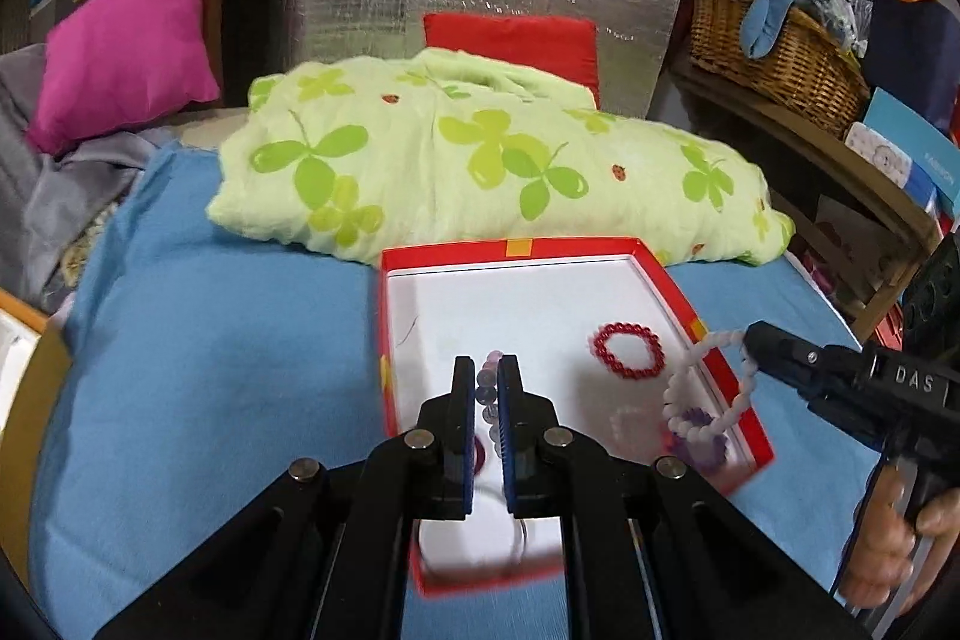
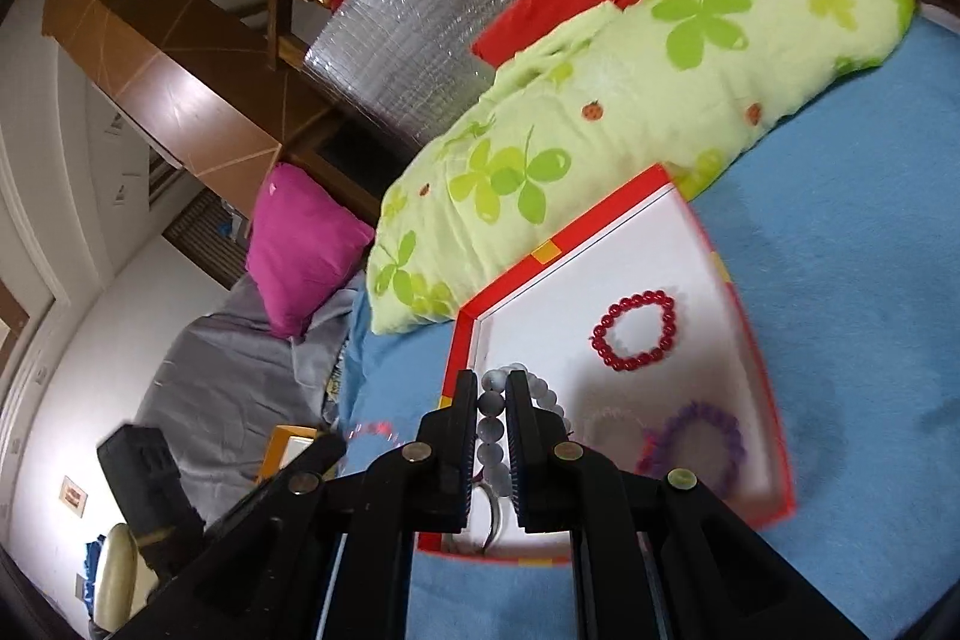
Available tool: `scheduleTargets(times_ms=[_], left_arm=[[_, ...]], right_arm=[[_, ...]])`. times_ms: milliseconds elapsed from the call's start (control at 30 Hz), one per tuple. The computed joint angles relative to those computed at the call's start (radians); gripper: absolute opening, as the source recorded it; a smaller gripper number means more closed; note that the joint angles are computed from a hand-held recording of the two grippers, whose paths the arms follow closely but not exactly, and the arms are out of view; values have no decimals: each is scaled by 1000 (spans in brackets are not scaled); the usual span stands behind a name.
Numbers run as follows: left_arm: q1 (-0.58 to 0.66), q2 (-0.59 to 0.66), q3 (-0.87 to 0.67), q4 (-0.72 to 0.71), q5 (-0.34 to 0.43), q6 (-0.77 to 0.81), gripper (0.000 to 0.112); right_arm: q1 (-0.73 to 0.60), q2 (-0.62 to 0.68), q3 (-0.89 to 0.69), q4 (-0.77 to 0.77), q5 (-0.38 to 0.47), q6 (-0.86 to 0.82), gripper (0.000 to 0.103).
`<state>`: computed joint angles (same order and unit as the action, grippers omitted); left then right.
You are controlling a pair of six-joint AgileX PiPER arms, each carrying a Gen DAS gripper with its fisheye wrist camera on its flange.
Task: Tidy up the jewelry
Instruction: 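Carry both bracelets over the tray and open both tools to drop them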
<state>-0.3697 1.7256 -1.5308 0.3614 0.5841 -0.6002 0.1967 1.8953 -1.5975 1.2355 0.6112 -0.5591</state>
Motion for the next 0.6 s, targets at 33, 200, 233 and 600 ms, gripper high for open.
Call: scheduleTargets(times_ms=[33, 200, 233, 600], left_arm=[[14, 38, -39, -33, 6, 38, 7], [55, 172, -176, -140, 53, 151, 8], [60, 195, -204, -154, 66, 173, 7], [93, 343, -393, -251, 158, 319, 8]], right_arm=[[14, 38, -58, -51, -3, 50, 10], [35, 189, -267, -163, 33, 197, 10], [41, 219, -312, -188, 43, 231, 10], [57, 432, -633, -264, 130, 418, 11]])
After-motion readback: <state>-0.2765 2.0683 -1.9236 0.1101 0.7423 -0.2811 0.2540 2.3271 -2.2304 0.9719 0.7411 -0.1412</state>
